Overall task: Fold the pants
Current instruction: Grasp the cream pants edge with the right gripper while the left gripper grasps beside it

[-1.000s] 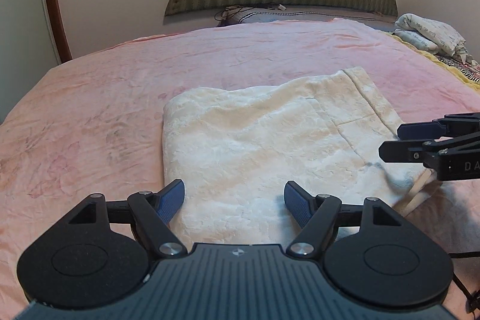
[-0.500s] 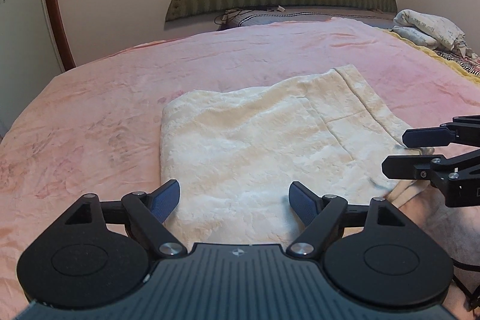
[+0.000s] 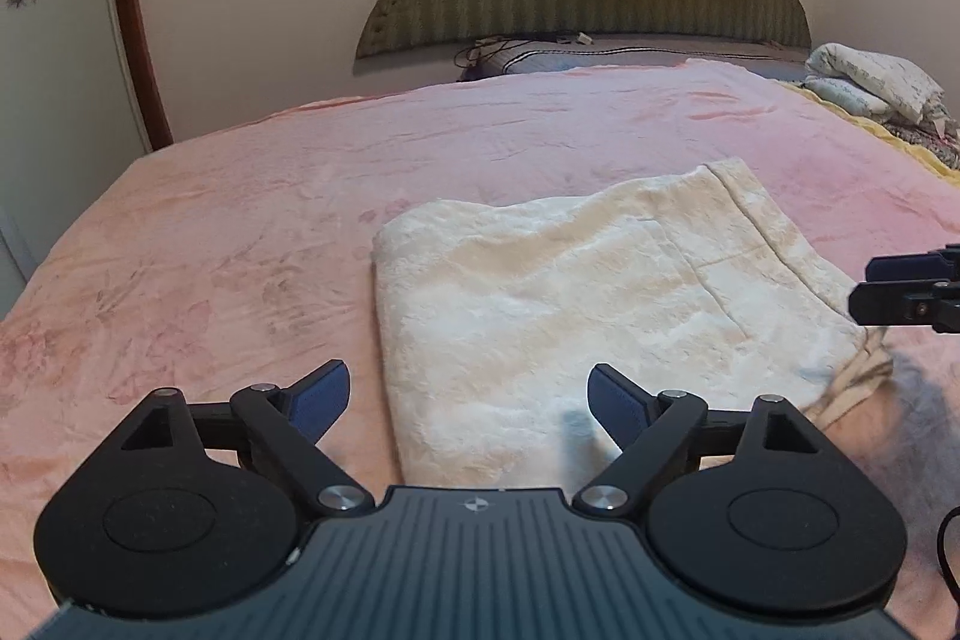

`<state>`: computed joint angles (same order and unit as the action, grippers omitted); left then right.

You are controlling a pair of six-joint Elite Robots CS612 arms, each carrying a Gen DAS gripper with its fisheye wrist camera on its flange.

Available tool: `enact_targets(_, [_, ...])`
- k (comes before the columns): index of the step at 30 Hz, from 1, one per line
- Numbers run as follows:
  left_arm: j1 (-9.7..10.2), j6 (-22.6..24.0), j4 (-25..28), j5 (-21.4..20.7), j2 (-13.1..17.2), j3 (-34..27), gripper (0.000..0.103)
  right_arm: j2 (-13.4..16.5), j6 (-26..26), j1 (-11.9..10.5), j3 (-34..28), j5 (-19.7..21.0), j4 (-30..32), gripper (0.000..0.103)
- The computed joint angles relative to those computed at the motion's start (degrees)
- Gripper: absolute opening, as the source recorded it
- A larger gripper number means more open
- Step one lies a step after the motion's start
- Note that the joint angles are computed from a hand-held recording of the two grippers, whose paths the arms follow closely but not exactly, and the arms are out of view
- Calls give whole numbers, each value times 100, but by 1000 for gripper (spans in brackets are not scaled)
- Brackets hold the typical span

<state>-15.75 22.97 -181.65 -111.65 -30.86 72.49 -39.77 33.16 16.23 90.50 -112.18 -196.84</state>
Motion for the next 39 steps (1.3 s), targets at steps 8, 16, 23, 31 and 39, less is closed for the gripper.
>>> enact_targets(8, [195,-469,1814,-632,370,-1075,89,61,1112,-471,282,805,-433,67])
enact_targets(16, [302,-1046,3455,-1446,834,-2120,89,326,1621,-902,174,2218,-779,69])
enact_targets(23, [280,-959,4066,-2110,1085,-2605,89,582,1575,-1210,-88,3470,-1168,71])
enact_targets(31, [81,-825,2969,-1102,792,-1951,56,759,1543,-1236,-405,3544,-1063,39])
enact_targets(39, [-59,-727,2167,-437,566,-1459,35,682,1362,-1100,-433,3129,-852,34])
